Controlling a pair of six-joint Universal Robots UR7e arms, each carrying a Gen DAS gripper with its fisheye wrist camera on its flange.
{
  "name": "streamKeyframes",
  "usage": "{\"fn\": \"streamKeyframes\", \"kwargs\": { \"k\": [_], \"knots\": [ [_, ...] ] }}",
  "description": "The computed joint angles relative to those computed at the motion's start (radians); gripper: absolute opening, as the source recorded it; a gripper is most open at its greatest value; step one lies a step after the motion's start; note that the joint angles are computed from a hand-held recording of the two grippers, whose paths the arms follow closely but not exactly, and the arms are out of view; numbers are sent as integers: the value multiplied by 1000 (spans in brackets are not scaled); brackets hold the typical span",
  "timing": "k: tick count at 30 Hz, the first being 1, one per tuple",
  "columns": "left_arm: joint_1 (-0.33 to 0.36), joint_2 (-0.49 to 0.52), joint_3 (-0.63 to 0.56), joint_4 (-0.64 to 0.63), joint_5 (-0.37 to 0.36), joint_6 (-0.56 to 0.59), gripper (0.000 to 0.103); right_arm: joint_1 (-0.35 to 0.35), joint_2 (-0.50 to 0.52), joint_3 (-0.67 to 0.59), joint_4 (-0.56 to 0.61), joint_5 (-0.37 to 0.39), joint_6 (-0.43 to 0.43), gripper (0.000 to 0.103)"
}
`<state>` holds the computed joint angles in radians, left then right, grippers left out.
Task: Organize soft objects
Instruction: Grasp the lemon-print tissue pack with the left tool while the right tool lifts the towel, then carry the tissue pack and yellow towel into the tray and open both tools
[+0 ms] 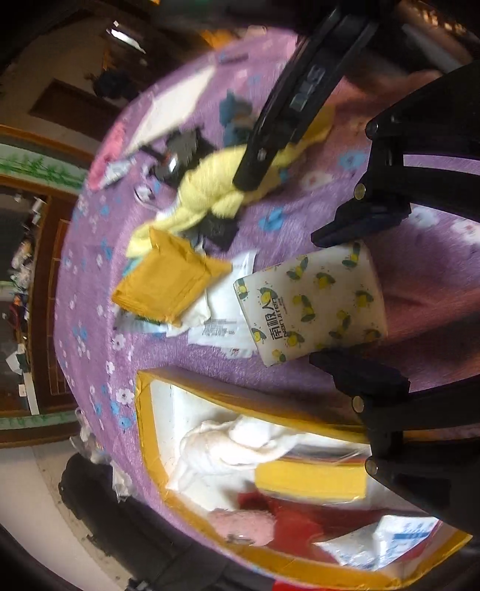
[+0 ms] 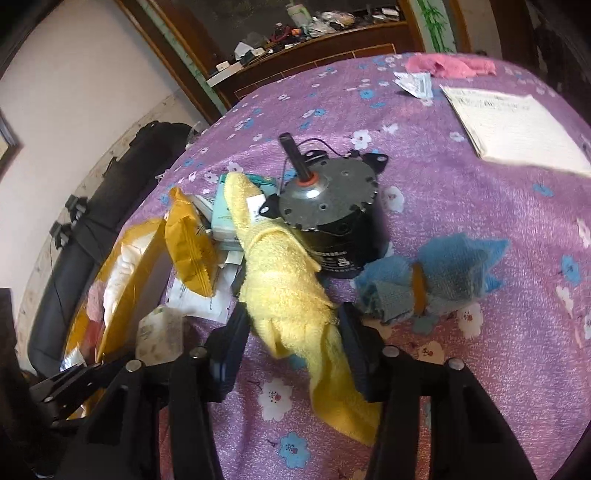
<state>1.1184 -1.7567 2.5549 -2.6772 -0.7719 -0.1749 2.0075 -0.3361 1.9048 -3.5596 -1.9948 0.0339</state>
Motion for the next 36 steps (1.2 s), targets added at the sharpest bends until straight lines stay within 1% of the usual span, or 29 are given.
{"fn": "streamKeyframes", "kwargs": {
  "k": [2, 4, 9, 11, 14, 17, 20, 23, 26, 30, 36],
  "knots": [
    [-5, -26, 10, 10, -14, -2, 61, 9, 5, -5, -6, -19, -17, 41],
    [-8, -47, 21, 10, -24, -7, 61, 11, 6, 3, -37, -16, -32, 40],
    [-15, -91, 38, -9, -74, -10, 61, 7, 1, 40, -174, 62, -80, 39],
    [-19, -107, 39, -15, -102, -2, 61, -2, -4, 59, -233, 112, -93, 39],
    [-38, -127, 47, -18, -108, 4, 61, -8, -3, 80, -323, 167, -106, 40],
    [-52, -149, 49, -13, -126, 4, 61, -22, -7, 96, -371, 219, -102, 40],
    [-65, -170, 51, 1, -128, -4, 61, -34, -9, 108, -405, 267, -92, 40],
    [-73, -189, 53, 13, -135, -12, 61, -40, -8, 120, -448, 293, -91, 40],
    [-82, -207, 53, 25, -138, -19, 61, -40, -6, 128, -474, 308, -89, 40],
    [-97, -238, 52, 48, -138, -31, 61, -42, -7, 133, -480, 318, -88, 40],
    [-134, -317, 56, 110, -121, -53, 61, -42, -5, 132, -480, 319, -93, 40]
  ]
}}
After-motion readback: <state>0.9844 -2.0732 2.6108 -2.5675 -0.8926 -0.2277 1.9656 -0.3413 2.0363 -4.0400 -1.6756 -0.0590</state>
